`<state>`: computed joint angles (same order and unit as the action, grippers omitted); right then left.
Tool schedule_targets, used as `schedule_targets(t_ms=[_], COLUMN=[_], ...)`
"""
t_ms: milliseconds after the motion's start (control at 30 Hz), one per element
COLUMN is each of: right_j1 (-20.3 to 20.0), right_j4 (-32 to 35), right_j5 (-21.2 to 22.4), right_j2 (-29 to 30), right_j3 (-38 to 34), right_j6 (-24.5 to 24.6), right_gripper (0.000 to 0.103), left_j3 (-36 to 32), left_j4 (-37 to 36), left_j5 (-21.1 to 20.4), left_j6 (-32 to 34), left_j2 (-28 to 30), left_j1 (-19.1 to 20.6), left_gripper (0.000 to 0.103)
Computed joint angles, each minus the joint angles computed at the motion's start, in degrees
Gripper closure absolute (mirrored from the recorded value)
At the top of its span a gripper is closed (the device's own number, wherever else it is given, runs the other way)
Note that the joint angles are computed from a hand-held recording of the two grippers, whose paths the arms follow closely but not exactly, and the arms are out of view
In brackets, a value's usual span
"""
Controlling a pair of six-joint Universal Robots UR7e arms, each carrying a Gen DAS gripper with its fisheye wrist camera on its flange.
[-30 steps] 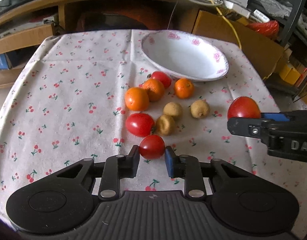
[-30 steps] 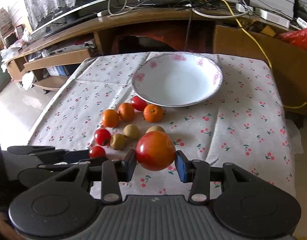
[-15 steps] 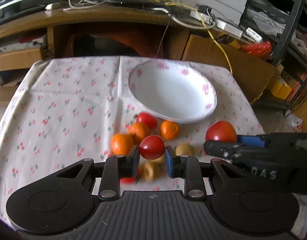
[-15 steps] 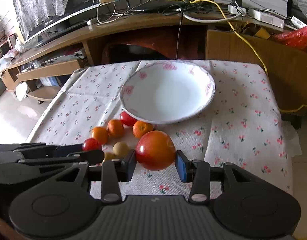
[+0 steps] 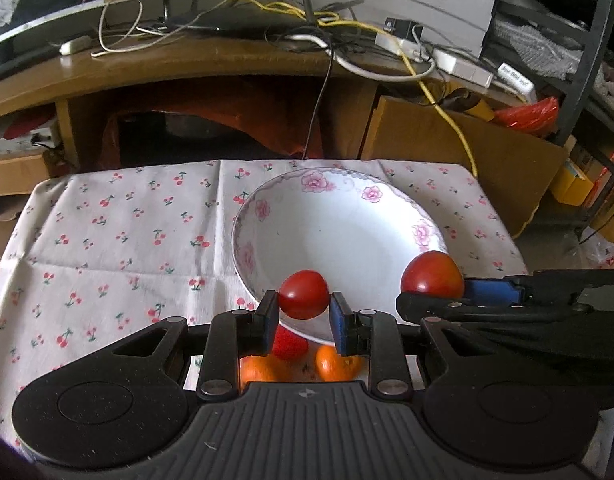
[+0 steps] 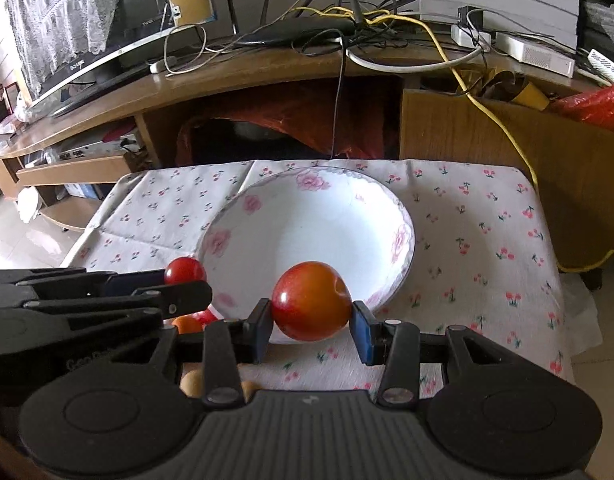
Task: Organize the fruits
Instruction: 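Carry the cherry tomato in the left gripper over the white bowl while the right carries the large tomato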
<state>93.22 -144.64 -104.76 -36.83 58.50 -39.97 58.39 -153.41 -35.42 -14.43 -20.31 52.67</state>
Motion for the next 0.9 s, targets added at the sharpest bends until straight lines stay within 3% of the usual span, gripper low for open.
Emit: schedule_targets(t_ms=[533, 900], right_j1=[-1.0, -1.0], right_j4=[6.1, 5.5], right_j5=[0.6, 0.6], right_j2=[6.6, 6.9], right_j3=[-10.6, -10.7], right_j6=[0.0, -0.2], right_gripper=[0.065, 0.064], left_j3=[-7.8, -9.0], left_j4=[4.8, 5.3], left_j5=[0.4, 1.1], left_j6=[0.9, 1.3], left_j2=[4.0, 4.7], left_j1=[1.8, 1.9], left_gripper=[0.07, 0.069])
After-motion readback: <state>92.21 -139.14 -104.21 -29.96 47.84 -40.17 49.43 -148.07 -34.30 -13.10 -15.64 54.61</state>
